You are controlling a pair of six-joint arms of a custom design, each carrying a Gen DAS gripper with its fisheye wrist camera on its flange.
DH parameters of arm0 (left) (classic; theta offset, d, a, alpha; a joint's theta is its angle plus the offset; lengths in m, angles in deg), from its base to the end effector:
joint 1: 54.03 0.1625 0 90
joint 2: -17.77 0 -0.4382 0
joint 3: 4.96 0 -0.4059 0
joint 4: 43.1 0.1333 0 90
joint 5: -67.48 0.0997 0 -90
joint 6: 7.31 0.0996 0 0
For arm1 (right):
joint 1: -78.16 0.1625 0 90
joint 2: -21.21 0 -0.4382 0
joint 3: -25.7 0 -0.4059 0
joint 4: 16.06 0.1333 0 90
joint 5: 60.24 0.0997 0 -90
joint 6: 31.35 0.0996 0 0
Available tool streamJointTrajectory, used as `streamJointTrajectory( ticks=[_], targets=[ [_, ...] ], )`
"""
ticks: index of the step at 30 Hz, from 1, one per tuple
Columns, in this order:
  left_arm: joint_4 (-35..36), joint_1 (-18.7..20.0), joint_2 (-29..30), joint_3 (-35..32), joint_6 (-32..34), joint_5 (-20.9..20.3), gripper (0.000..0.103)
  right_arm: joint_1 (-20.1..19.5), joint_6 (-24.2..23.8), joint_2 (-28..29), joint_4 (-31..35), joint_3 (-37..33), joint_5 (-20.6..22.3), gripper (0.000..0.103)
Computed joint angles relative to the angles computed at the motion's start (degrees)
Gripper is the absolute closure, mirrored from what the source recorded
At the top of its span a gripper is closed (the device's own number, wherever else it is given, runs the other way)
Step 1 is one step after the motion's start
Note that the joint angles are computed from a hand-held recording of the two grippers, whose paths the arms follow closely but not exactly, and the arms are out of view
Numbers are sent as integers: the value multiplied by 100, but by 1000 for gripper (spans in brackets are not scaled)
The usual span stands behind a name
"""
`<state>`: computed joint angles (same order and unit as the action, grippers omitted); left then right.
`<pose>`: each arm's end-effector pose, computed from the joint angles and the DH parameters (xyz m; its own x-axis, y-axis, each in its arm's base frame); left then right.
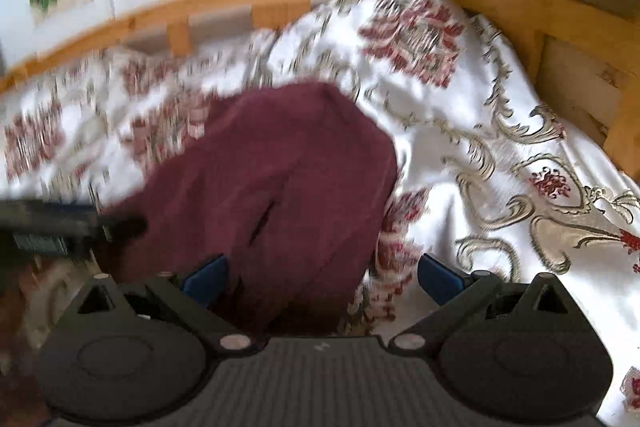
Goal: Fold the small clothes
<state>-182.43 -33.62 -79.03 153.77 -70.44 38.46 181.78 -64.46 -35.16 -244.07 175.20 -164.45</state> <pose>-0.1348 -0.2853 0.1706 -0.8116 -0.0680 -0.5803 0.4220 0.6187 -0.6627 0.1904 -0.3236 0.1240 -0.7322 -0.4264 0.5311 -0.6767 0.5441 -0.4960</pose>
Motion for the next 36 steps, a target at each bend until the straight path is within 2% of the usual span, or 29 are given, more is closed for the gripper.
streamJointTrajectory(
  ticks=[3,6,8,9,12,14,16,19,22,32,36],
  targets=[
    [-396,98,89,50,93,-125,1,-296,368,187,-665,-14,563,0],
    [-667,175,159,76,93,-215,1,-245,65,731,-1543,-286,503,1],
    [-727,180,181,90,92,-247,1,-138,-199,972,-1780,-535,362,13],
    [-743,182,191,92,117,-261,1,-111,-212,1030,-1785,-637,322,24],
    [-775,208,161,101,168,-346,1,-213,72,1235,-1961,-754,405,36],
    [-930,263,137,133,221,-436,1,-297,192,1363,-2068,-782,453,50],
    [-1082,310,110,175,211,-525,1,-273,92,1475,-2056,-864,271,75],
    [-1258,355,171,197,208,-566,1,-339,76,1555,-2126,-917,324,90],
    [-1230,331,275,167,194,-521,1,-397,81,1503,-2103,-942,405,92],
    [-1020,142,467,216,-174,-312,1,-345,97,1593,-2212,-961,207,92],
    [-1113,155,495,235,-185,-317,1,-295,142,1532,-2107,-927,148,79]
  ],
)
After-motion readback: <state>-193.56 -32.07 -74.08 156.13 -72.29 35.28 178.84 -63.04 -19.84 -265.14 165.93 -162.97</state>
